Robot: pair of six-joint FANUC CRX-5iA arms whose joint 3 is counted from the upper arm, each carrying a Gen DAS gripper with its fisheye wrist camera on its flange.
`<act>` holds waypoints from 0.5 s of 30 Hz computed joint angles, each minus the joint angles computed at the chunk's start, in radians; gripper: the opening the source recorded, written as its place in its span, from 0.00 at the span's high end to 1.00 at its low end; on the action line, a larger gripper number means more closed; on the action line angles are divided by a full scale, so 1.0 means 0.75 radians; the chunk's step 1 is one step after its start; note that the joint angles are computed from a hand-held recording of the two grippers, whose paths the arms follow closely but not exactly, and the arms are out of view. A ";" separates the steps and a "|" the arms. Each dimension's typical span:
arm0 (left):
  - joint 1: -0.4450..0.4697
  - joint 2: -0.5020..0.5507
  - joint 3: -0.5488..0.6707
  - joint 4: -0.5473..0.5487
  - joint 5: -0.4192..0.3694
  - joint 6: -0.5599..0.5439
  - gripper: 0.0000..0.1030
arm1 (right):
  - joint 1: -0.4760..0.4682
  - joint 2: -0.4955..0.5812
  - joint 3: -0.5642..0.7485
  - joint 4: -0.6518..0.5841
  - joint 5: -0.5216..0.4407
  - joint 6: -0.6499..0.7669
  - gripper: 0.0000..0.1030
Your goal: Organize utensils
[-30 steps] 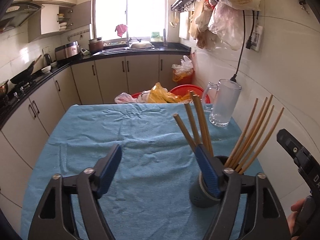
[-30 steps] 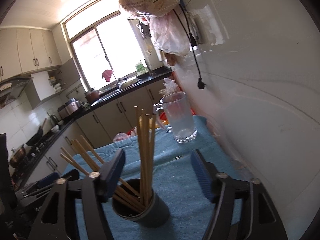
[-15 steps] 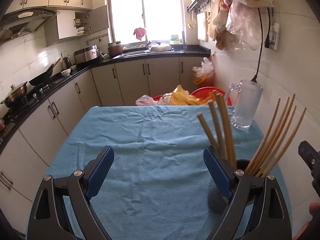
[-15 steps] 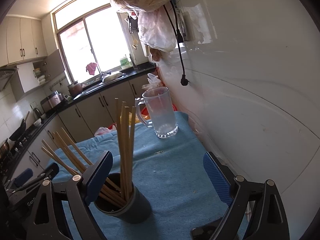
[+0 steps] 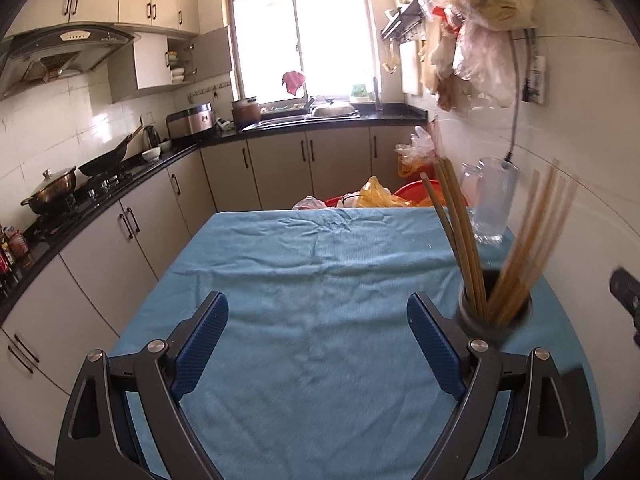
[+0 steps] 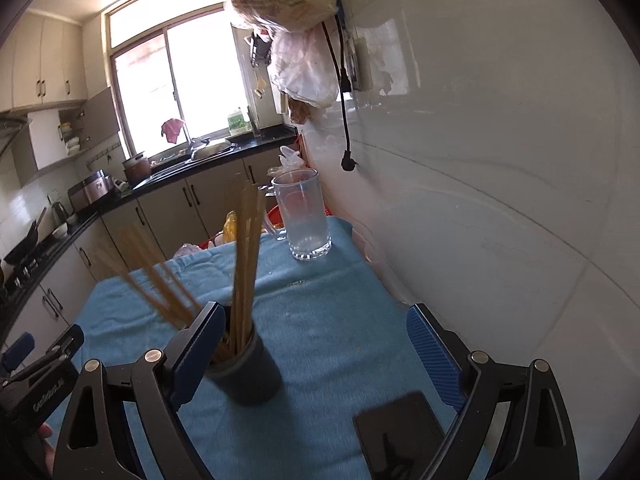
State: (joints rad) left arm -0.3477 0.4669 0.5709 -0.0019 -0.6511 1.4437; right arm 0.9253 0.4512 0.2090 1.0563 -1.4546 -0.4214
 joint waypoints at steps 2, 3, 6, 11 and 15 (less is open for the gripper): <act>0.031 -0.104 -0.185 0.092 0.087 -0.120 0.13 | 0.052 0.016 0.022 0.004 -0.045 0.004 0.08; 0.046 -0.155 -0.275 0.136 0.135 -0.183 0.13 | 0.071 0.025 0.031 0.011 -0.064 0.005 0.08; 0.099 -0.301 -0.525 0.297 0.235 -0.379 0.13 | 0.148 0.056 0.067 0.027 -0.132 0.006 0.07; 0.161 -0.450 -0.761 0.502 0.303 -0.578 0.13 | 0.251 0.120 0.134 0.036 -0.235 -0.057 0.05; 0.190 -0.528 -0.893 0.675 0.345 -0.711 0.13 | 0.306 0.184 0.210 0.019 -0.288 -0.048 0.04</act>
